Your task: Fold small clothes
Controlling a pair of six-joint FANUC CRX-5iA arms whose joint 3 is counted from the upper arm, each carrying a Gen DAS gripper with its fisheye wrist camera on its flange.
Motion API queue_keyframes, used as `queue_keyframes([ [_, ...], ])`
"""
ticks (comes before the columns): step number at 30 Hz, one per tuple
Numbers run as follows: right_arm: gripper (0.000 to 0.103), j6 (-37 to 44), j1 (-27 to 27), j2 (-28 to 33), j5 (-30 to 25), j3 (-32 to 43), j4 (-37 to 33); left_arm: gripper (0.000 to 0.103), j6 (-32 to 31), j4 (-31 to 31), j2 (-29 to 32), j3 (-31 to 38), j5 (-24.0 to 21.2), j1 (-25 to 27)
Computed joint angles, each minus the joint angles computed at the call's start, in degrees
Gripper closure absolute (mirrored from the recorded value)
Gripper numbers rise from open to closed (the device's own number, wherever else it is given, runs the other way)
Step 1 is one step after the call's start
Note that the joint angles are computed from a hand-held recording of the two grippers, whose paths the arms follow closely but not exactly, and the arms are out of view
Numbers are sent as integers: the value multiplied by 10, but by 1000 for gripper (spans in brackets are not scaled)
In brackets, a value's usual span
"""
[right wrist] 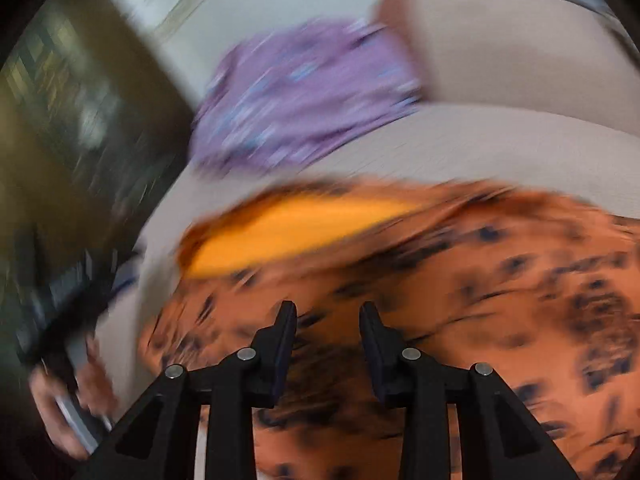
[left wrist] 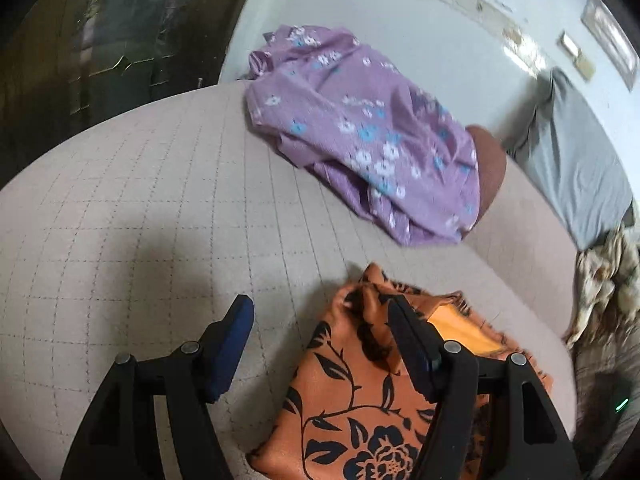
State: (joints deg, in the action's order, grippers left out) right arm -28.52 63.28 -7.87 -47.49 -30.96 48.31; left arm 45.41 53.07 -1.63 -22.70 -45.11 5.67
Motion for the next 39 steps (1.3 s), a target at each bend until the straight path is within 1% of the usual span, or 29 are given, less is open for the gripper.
queue_keyframes([
  [1, 67, 41, -6, 26, 13, 27, -23, 32, 0, 5, 1, 0, -1, 2],
  [3, 67, 130, -26, 88, 32, 93, -74, 32, 20, -18, 10, 16, -12, 8],
  [5, 67, 155, -45, 136, 19, 139, -72, 32, 34, -39, 20, 29, -18, 9],
  [7, 66, 151, -73, 165, 21, 166, -58, 32, 52, -67, 29, 43, -24, 9],
  [11, 67, 67, -132, 189, 31, 179, -12, 32, 41, -90, 41, 60, -45, 5],
  [12, 67, 17, -142, 183, 29, 164, 19, 32, 34, -97, 42, 63, -48, 3],
  [14, 67, -53, -149, 166, 6, 138, 57, 32, 24, -105, 44, 67, -52, -3],
  [16, 67, -85, -146, 133, -4, 104, 68, 32, 16, -107, 46, 69, -59, -8],
  [17, 67, -88, -139, 114, -16, 87, 67, 32, 12, -110, 47, 70, -63, -10],
  [20, 67, -90, -95, 45, -77, 28, 44, 32, 0, -126, 38, 67, -61, -23],
  [23, 67, -121, -28, -36, -167, -30, 3, 32, -18, -147, 23, 59, -50, -38],
  [24, 67, -143, 7, -68, -215, -50, -14, 29, -15, -164, 17, 58, -43, -46],
  [25, 67, -162, 37, -90, -253, -62, -31, 26, -8, -178, 14, 57, -38, -50],
  [26, 67, -193, 78, -116, -306, -75, -58, 25, 3, -196, 12, 58, -31, -57],
  [28, 67, -241, 131, -148, -364, -89, -98, 25, 33, -241, 19, 71, -35, -67],
  [29, 67, -271, 161, -168, -385, -100, -118, 24, 61, -281, 27, 87, -44, -75],
  [30, 67, -303, 190, -186, -399, -112, -140, 22, 85, -328, 39, 102, -52, -85],
  [31, 68, -324, 205, -196, -400, -121, -159, 16, 98, -344, 39, 103, -47, -90],
  [32, 67, -357, 230, -210, -398, -143, -157, 13, 100, -341, 34, 95, -33, -89],
  [33, 68, -378, 250, -212, -409, -154, -145, 10, 113, -351, 33, 97, -32, -90],
  [34, 68, -375, 254, -206, -417, -150, -143, 10, 109, -349, 32, 97, -34, -88],
  [36, 67, -340, 237, -199, -417, -132, -147, 11, 103, -346, 23, 89, -28, -87],
  [38, 67, -319, 226, -202, -413, -136, -114, 11, 93, -337, 14, 77, -17, -88],
  [39, 67, -305, 215, -201, -418, -133, -107, 11, 66, -317, 6, 65, -9, -89],
])
